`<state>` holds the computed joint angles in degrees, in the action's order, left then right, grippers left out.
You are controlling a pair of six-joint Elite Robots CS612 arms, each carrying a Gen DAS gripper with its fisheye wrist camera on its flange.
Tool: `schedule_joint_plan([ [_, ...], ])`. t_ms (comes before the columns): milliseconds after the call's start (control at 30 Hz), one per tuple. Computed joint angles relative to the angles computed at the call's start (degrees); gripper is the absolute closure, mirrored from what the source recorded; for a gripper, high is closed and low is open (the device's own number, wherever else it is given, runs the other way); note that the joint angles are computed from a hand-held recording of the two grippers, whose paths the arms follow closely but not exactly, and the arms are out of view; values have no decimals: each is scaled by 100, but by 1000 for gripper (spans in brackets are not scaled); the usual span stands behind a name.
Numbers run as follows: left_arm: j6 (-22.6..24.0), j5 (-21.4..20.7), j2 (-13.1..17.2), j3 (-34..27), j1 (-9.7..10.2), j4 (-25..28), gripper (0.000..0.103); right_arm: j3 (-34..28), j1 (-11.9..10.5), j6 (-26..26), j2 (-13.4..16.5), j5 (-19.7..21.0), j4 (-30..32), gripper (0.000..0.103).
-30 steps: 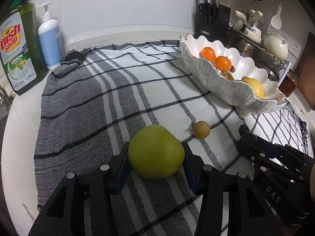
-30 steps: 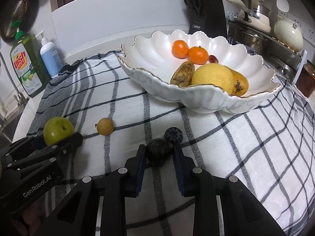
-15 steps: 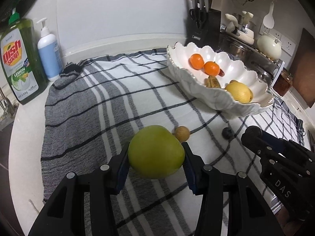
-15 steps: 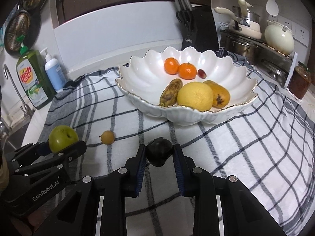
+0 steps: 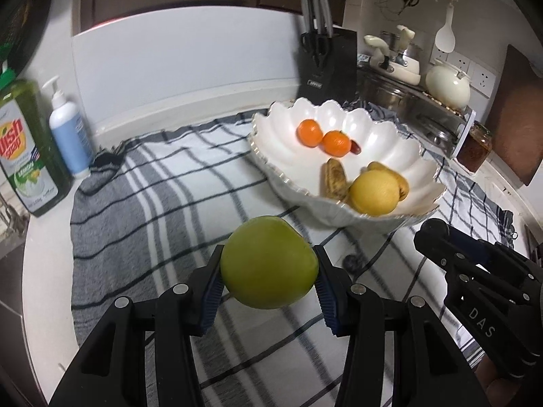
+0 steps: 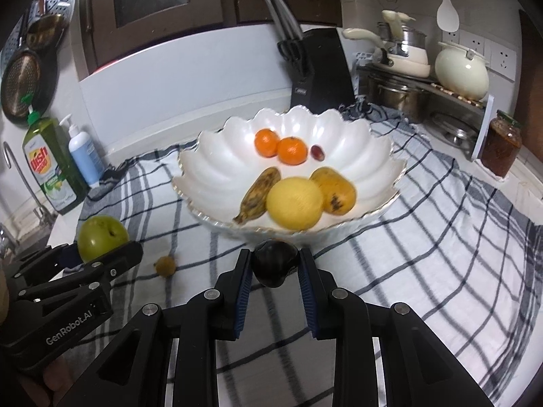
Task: Organize fruits
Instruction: 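Lift the apple and plum and carry both over the white bowl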
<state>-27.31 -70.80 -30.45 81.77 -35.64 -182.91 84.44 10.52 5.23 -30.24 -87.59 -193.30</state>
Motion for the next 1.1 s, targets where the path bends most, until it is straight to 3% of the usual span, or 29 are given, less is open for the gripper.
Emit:
schedule_joint_plan([
  [633,629,38,250,-942,-14,270,54,-439,-226,-21,40,-296,-2,74],
  [1100,655,-144,667,-1853,91,883,54,-1093,-293,-96,305,-494,387,74],
])
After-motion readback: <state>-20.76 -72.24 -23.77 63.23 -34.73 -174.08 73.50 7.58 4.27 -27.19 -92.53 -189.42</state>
